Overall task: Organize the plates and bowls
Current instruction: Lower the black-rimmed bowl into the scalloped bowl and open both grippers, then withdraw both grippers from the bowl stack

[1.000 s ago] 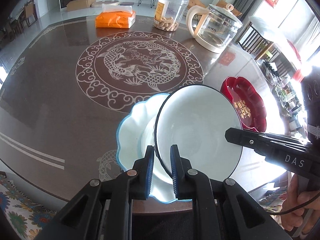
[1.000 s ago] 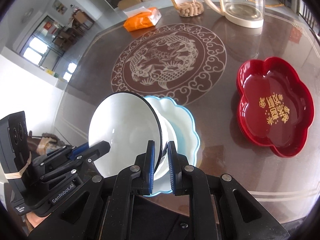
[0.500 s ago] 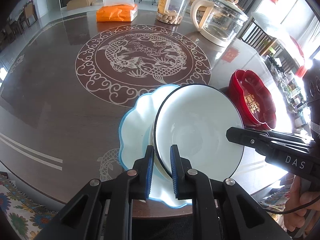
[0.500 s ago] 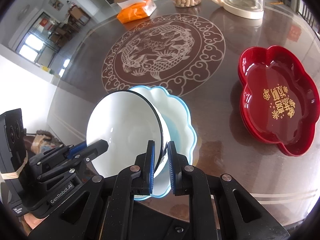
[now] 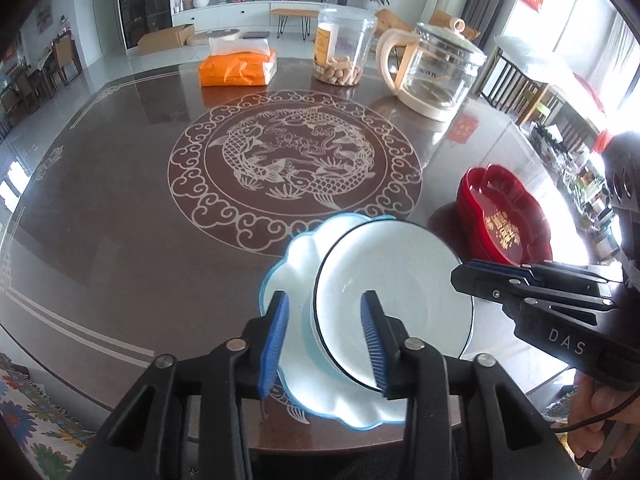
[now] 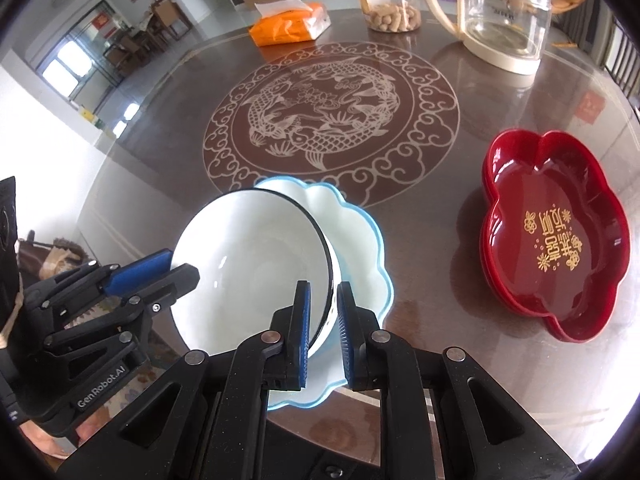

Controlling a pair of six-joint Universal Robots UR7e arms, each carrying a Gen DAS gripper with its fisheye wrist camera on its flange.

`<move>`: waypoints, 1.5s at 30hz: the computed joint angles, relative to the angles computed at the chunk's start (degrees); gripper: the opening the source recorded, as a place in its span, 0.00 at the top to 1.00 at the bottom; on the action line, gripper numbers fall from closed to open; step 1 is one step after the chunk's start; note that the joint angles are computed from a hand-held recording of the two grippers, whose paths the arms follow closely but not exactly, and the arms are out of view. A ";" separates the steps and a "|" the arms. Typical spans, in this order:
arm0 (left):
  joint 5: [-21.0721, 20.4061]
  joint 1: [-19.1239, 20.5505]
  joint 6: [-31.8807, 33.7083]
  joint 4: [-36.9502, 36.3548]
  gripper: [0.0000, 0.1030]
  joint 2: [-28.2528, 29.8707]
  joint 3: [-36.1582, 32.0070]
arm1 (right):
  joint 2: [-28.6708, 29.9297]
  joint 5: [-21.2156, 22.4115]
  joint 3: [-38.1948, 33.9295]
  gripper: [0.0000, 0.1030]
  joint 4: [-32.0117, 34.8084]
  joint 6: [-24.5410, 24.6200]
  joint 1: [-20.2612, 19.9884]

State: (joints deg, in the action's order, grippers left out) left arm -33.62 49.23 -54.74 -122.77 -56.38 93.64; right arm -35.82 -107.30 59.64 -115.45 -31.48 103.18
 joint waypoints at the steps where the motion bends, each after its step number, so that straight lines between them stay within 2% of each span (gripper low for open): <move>1: 1.50 -0.60 -0.15 -1.24 0.49 -0.50 0.86 | -0.40 0.46 0.39 0.81 -1.02 -0.32 0.09; 2: 3.13 -1.24 -0.54 -2.02 0.41 -1.00 1.73 | -1.05 1.05 1.21 0.78 -2.67 -0.91 0.15; 3: 4.94 -1.97 -1.27 -2.55 0.31 -1.49 2.70 | -1.74 1.64 2.12 0.64 -4.42 -1.56 0.26; 4: 6.98 -2.78 -2.50 -2.80 0.27 -1.96 3.81 | -2.70 2.47 3.49 0.50 -6.60 -2.22 0.29; 5: 8.93 -3.57 -4.17 -2.56 0.20 -2.30 4.85 | -3.98 3.53 5.42 0.45 -9.41 -2.88 0.23; 7: 11.68 -4.99 -7.16 -2.12 0.18 -2.98 7.16 | -6.68 4.46 10.01 0.43 -15.72 -4.27 0.14; 9: 12.55 -5.98 -10.01 -1.53 0.17 -3.52 9.49 | -9.63 5.29 15.53 0.40 -23.05 -5.29 -0.30; 10: 12.91 -6.39 -12.09 -0.60 0.17 -3.79 10.60 | -11.41 5.50 19.22 0.36 -28.13 -5.67 -0.73; 13: 14.13 -7.25 -18.62 2.47 0.17 -4.15 13.30 | -16.08 5.75 30.72 0.36 -45.12 -5.07 -2.80; 15: 13.77 -7.37 -19.13 1.95 0.17 -4.23 14.52 | -18.55 6.77 37.52 0.36 -54.97 -4.92 -4.67; 19: 13.04 -7.38 -21.52 2.84 0.17 -4.68 15.89 | -21.02 8.58 44.34 0.36 -65.71 -10.99 -6.73; 22: 12.29 -7.60 -21.07 0.26 0.17 -5.65 17.32 | -22.23 9.17 44.89 0.36 -67.60 -11.72 -7.20; 25: 13.18 -8.48 -22.58 2.57 0.17 -6.93 17.81 | -24.24 10.25 44.77 0.36 -68.17 -12.66 -7.40; 28: 13.88 -9.41 -23.21 6.27 0.17 -8.98 18.09 | -25.97 10.53 43.57 0.36 -69.70 -16.31 -7.22; 31: 14.80 -10.36 -26.54 13.84 0.17 -11.04 17.70 | -27.37 9.72 41.04 0.34 -72.07 -21.57 -6.83; 33: 15.19 -10.82 -28.51 17.54 0.17 -11.90 17.41 | -27.93 8.57 39.61 0.32 -75.68 -25.22 -6.48; 35: 15.62 -11.23 -29.47 17.83 0.17 -12.34 17.92 | -28.48 7.51 39.20 0.30 -80.59 -27.07 -6.23; 37: 15.39 -11.42 -29.70 15.27 0.17 -12.40 18.95 | -29.44 7.04 39.69 0.25 -82.07 -25.94 -6.42; 41: 13.04 -11.21 -24.79 2.48 0.17 -11.77 22.06 | -31.49 7.92 42.58 0.25 -76.80 -16.89 -8.07; 45: 12.29 -11.50 -26.73 3.38 0.17 -12.02 23.15 | -32.11 9.32 45.52 0.25 -69.48 -8.77 -10.13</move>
